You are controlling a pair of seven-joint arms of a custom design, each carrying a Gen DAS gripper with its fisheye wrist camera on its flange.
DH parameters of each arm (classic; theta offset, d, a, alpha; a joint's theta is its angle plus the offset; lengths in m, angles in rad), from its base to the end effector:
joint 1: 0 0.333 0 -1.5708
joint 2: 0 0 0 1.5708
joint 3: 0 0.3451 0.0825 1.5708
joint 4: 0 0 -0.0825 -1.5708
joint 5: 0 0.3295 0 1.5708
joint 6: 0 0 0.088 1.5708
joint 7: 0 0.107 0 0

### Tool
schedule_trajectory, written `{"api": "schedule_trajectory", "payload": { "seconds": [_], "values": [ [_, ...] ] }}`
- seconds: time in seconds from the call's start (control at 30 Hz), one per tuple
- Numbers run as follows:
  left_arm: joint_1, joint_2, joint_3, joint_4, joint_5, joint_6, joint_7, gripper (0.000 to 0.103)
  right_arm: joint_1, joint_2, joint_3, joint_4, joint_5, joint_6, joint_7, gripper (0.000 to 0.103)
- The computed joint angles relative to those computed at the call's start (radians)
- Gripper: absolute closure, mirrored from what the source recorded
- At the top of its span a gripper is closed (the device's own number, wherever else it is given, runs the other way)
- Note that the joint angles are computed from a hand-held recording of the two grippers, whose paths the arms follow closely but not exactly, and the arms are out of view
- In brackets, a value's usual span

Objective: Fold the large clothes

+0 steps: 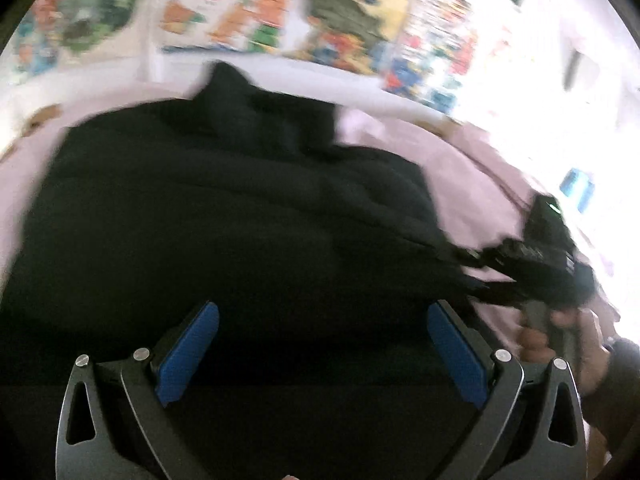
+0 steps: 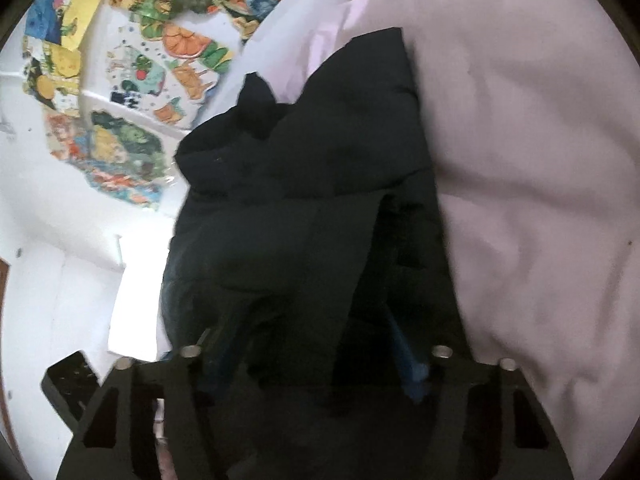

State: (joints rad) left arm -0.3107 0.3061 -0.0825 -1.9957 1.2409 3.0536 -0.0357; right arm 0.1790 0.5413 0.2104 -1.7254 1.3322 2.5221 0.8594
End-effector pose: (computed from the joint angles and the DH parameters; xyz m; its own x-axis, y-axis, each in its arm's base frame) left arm 0.5140 -0.2885 0.4236 -0.0707 -0.9706 0.2299 -0.7163 -0.1110 -0.6889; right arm 0.6234 0.2220 0.3568 0.1292 -0.6083 -0.7831 -0.9492 0.1527 -0.2752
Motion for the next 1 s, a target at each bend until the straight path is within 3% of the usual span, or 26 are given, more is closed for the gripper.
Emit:
{"api": "schedule_trajectory", "payload": {
  "seconds": [0.07,0.1,0.13,0.2,0.33,0.43,0.53,0.63,0.7,0.83,1.0],
  "values": [
    [0.006,-0.037,0.023,-0.034,0.027,-0.044,-0.044,0.001,0.021,-0.006,-0.008,-0.008,-0.006,0.055,0.019,0.067],
    [0.016,-0.055,0.033,-0.051,0.047,-0.067,-0.078,0.001,0.027,-0.010,-0.009,-0.015,-0.008,0.076,0.019,0.082],
    [0.029,-0.071,0.041,-0.066,0.080,-0.085,-0.129,0.001,0.033,-0.019,-0.010,-0.021,-0.012,0.100,0.010,0.090],
    [0.063,-0.108,0.060,-0.102,0.152,-0.118,-0.252,0.001,0.030,-0.043,0.001,-0.037,0.013,0.134,-0.052,0.095],
    [0.147,-0.150,0.067,-0.151,0.198,-0.164,-0.377,0.001,0.058,-0.116,0.009,-0.059,0.082,0.277,-0.224,0.096],
    [0.214,-0.136,0.048,-0.155,0.115,-0.161,-0.325,0.001,0.094,-0.131,-0.002,-0.057,0.074,0.362,-0.262,0.097],
    [0.241,-0.095,0.028,-0.131,0.052,-0.178,-0.240,0.001,0.169,-0.102,-0.055,-0.072,-0.130,0.449,-0.107,0.097],
    [0.237,-0.037,0.018,-0.090,-0.013,-0.227,-0.127,0.001,0.260,-0.050,-0.154,-0.085,-0.368,0.463,0.106,0.096],
    [0.230,0.003,0.032,-0.069,0.003,-0.225,-0.110,0.001,0.268,-0.024,-0.161,-0.086,-0.431,0.477,0.144,0.094],
    [0.193,0.059,0.070,-0.033,0.129,-0.235,-0.190,0.001,0.275,0.021,-0.170,-0.065,-0.541,0.476,0.213,0.091],
    [0.172,0.102,0.069,-0.008,0.206,-0.292,-0.232,0.001,0.288,0.074,-0.168,-0.055,-0.647,0.519,0.268,0.090]
  ]
}}
